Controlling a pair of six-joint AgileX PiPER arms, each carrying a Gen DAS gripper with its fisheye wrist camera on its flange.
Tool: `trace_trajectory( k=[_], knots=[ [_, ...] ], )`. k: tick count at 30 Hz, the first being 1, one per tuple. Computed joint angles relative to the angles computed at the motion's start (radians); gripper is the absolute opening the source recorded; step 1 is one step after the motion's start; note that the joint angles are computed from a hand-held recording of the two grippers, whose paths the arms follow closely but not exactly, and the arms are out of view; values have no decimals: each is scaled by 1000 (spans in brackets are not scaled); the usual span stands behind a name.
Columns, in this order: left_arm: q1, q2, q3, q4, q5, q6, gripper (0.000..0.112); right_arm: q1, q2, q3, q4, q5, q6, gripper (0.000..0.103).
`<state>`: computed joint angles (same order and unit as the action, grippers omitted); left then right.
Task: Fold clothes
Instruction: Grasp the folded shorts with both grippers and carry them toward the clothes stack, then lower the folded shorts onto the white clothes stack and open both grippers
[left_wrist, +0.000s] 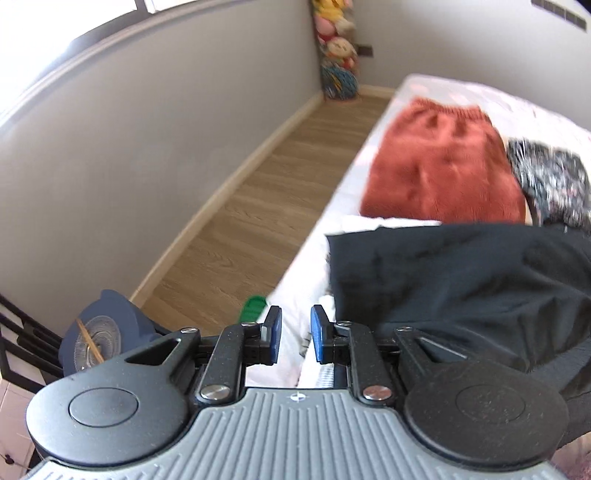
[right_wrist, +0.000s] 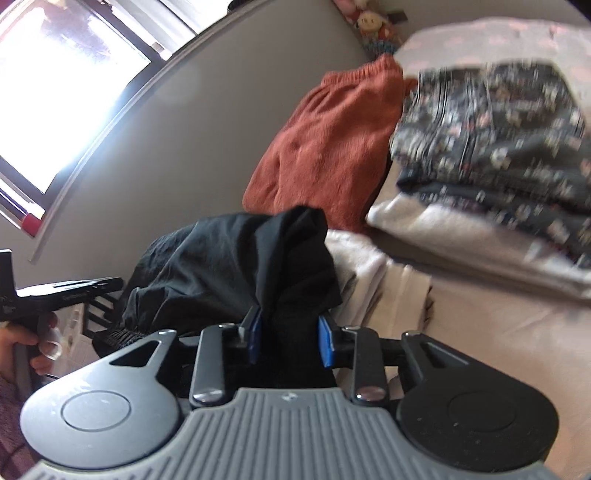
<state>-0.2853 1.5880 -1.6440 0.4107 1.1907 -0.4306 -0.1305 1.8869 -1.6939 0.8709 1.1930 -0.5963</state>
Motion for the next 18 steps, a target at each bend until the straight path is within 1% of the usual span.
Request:
trace_trajectory(
  k=[4, 7, 9, 10, 13, 15, 18],
  knots=[
    [-28, -79, 39, -20, -13, -1, 16, -6, -107, 56, -8, -63, -71, 35],
    [-91, -131, 70, -21, -21, 10, 16, -21, -157, 100, 51, -39, -156, 35],
    [-155, -152, 86, 2, -18, -2, 16, -18, -194, 138, 84, -21, -212, 35],
    [-182, -156, 93, 9, -15, -6, 16, -17, -212, 156, 99, -11, -239, 32],
    [-236, -146, 102, 21, 14, -27, 16, 35, -288, 253, 83, -67, -304, 20],
    [-254, -137, 117, 22, 28, -35, 16, 72, -326, 311, 63, -106, -328, 20],
    [-264, -129, 164, 43, 27, -69, 16, 123, -365, 388, 27, -168, -339, 19]
  ],
)
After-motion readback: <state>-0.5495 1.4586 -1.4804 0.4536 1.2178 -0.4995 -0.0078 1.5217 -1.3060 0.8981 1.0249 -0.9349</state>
